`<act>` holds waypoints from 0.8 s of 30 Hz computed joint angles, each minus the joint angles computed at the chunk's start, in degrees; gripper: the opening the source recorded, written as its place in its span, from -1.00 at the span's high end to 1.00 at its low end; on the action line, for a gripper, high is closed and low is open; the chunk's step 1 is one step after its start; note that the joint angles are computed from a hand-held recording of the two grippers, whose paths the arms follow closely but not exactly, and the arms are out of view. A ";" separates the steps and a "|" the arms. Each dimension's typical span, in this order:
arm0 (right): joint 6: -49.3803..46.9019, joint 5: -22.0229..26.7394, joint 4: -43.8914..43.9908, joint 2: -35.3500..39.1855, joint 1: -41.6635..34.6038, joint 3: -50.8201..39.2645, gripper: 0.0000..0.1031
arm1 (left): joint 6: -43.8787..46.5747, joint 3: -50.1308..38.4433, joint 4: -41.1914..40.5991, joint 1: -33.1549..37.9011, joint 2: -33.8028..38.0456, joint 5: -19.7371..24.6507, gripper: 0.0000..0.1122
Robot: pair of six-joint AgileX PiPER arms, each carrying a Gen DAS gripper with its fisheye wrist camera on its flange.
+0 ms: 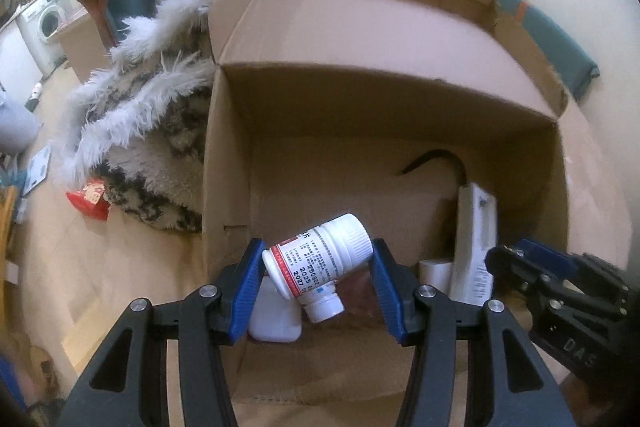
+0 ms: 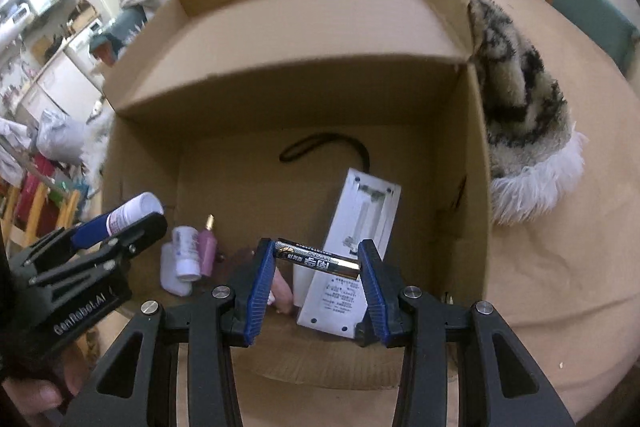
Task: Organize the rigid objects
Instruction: 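Carry pill bottle and AA battery into the box and open both tools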
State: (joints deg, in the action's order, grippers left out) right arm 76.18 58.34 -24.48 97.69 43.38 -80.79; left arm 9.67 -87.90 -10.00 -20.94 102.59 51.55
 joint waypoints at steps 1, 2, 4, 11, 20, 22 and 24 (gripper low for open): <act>-0.26 -0.13 0.61 0.25 -0.24 -0.04 0.14 | -0.66 -0.06 1.05 -0.42 0.20 -0.12 0.13; -0.65 0.14 1.10 0.61 -0.40 -0.30 0.14 | -1.05 -0.05 1.76 -0.80 0.33 -0.08 0.13; -0.83 0.62 1.78 1.18 -0.54 -0.68 0.14 | -1.32 0.14 2.55 -1.43 0.42 0.21 0.13; -0.59 0.81 2.72 1.28 -1.11 0.12 0.14 | -3.09 -1.15 3.77 -2.12 1.95 3.00 0.13; -0.56 -0.58 3.10 0.58 -1.57 1.31 0.14 | -4.61 0.52 5.78 -2.88 1.73 2.20 0.00; -0.01 -0.14 2.29 0.13 -1.21 1.51 0.12 | -4.39 0.48 4.80 -2.64 1.85 2.53 -0.07; 0.84 -0.55 1.68 -0.64 -1.07 2.01 -0.04 | -3.51 0.97 4.37 -2.55 1.26 2.36 -0.14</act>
